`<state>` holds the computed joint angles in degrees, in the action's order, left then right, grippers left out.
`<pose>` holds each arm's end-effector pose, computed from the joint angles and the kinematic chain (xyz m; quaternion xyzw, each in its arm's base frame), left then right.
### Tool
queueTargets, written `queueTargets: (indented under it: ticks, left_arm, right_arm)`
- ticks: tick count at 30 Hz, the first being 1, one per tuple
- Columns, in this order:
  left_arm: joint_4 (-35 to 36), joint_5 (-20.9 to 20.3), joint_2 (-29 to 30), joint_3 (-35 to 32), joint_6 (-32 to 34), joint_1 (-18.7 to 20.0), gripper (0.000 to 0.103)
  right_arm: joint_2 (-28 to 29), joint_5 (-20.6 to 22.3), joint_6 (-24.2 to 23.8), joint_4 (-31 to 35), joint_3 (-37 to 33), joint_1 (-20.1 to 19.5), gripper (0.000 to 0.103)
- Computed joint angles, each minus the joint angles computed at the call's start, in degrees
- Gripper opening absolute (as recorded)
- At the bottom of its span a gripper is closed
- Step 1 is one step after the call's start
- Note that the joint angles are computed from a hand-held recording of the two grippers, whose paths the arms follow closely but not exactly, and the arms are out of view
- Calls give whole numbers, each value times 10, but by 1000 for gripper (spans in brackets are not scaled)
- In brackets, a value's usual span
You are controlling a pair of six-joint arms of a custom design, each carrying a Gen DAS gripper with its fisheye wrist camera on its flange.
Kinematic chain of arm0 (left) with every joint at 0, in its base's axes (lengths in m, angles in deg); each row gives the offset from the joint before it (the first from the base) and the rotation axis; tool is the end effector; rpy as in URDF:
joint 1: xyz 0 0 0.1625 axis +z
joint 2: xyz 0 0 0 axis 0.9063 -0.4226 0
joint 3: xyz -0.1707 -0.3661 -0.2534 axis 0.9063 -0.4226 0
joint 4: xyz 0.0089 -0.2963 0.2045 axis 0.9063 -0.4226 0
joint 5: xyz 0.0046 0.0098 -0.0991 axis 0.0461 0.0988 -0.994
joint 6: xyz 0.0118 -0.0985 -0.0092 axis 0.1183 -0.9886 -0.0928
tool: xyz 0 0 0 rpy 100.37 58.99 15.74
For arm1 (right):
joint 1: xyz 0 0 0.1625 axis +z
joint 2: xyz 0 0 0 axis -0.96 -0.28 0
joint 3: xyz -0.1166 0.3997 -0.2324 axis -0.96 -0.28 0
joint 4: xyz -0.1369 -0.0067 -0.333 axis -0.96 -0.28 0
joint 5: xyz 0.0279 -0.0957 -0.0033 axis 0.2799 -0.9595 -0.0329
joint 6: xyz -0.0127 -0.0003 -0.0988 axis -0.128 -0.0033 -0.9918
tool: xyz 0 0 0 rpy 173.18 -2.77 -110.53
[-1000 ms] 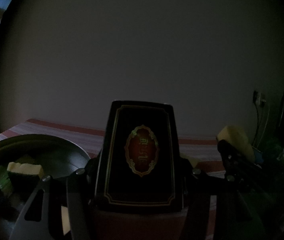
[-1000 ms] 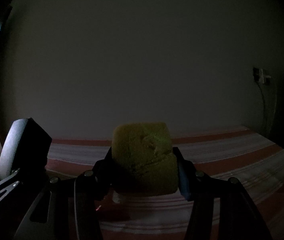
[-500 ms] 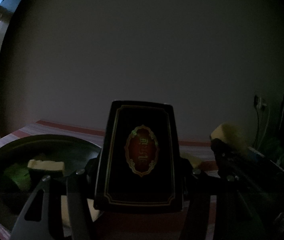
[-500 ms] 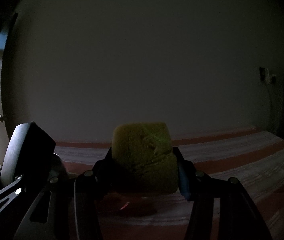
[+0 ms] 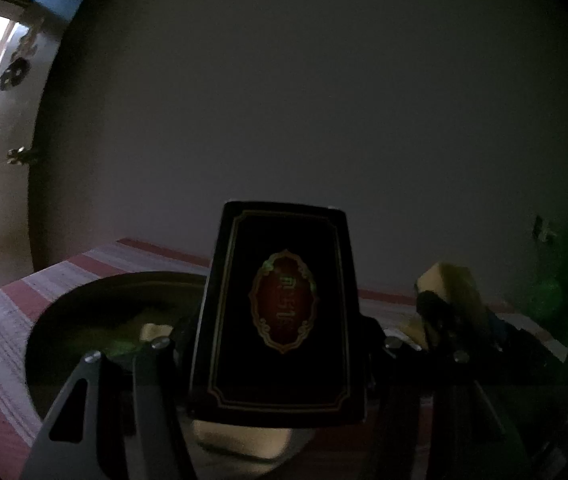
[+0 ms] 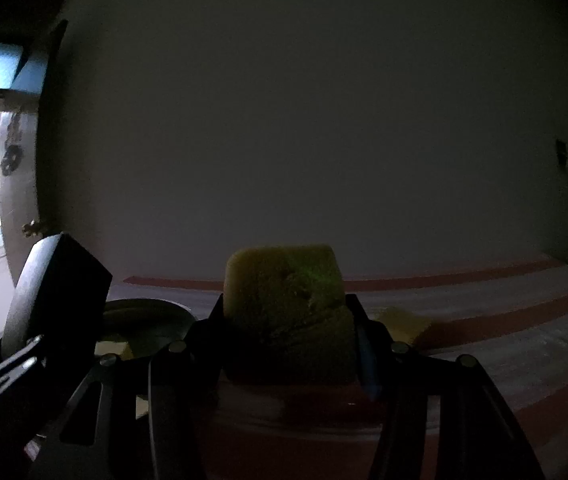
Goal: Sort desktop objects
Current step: 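Carry the box and sponge over the metal pan and open both tools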
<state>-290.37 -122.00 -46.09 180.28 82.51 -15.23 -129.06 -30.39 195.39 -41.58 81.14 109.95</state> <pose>-0.2210 -0.5360 -0.0131 0.3235 0.7874 -0.5135 0.1080 -0.1017 -0.3149 0.3350 0.1342 -0.6873 0.6342 0.3278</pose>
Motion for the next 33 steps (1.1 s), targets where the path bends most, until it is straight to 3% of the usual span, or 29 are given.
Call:
queueTargets:
  ticks: [8, 14, 18, 23, 26, 28, 29, 33]
  left_arm:
    - [8, 34, -9, -33, 5, 21, 58]
    - [-15, 67, -22, -17, 13, 27, 58]
    - [-17, 92, -34, -11, 14, 29, 58]
    - [-8, 130, -36, -6, 1, 15, 58]
    - [-3, 146, -38, 2, -8, 10, 58]
    - [5, 156, -38, 5, -13, 8, 58]
    - [7, 159, -38, 6, -13, 9, 58]
    - [51, 180, -41, 1, -23, 9, 58]
  right_arm:
    - [4, -44, -51, 74, -34, -9, 57]
    - [-7, -84, -82, 129, -43, -25, 57]
    - [-2, -92, -95, 192, -94, -28, 57]
    - [7, -104, -120, 179, -63, -37, 57]
    - [27, -70, -123, 136, -43, -7, 57]
    - [43, -19, -111, 106, -37, 38, 57]
    - [43, -14, -109, 108, -39, 40, 57]
    - [67, 69, -105, 108, -54, 103, 57]
